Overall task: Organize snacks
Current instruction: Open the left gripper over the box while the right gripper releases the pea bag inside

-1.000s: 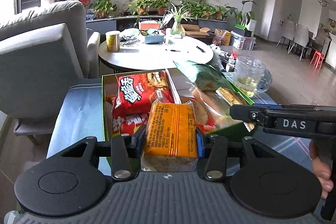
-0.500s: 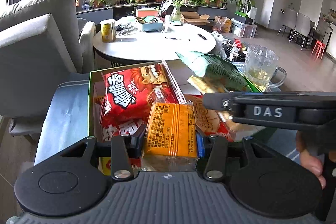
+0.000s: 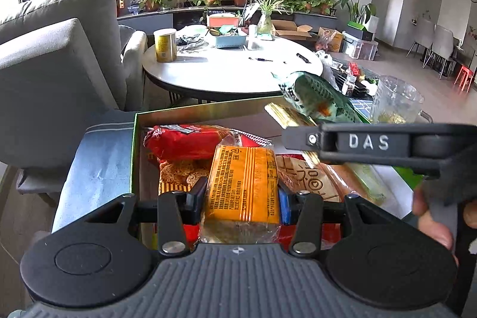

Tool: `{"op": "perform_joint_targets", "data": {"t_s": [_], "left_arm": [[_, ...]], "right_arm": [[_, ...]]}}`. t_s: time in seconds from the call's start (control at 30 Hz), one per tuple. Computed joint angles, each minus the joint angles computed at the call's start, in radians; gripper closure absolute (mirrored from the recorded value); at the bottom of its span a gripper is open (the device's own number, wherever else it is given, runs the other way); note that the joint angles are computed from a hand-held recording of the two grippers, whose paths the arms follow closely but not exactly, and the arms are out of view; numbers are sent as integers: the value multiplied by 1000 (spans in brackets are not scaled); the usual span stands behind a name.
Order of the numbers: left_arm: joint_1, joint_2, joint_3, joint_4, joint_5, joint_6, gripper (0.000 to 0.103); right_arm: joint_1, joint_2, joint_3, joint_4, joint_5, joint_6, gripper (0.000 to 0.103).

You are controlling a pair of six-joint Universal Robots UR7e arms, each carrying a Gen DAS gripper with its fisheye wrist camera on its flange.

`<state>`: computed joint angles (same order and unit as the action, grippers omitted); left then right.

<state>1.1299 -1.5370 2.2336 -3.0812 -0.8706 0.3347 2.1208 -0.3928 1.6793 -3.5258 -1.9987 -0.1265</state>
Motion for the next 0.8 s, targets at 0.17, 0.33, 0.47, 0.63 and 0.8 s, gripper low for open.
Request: {"op": "perform_joint_targets", "data": {"t_s": [0.17,0.33,0.47,0.63,0.8], "left_arm": [[0,-4,0,3,6,-5,61],[-1,3,-4,-4,7,-5,61],[-2,3,0,-8,11,-7,61],[-1,-1,0,-15,11,-7,61],[-6,-10,5,-31,9,-5,60]], "right_arm": [[-8,5,-22,17,22,14,39],[-8,22,-57,37,23,8,39],[-12,27,-63,39,44,17,38],[-9,10,-27,12,56,39,38],[-9,-40,72,-37,85,73,38]]}}
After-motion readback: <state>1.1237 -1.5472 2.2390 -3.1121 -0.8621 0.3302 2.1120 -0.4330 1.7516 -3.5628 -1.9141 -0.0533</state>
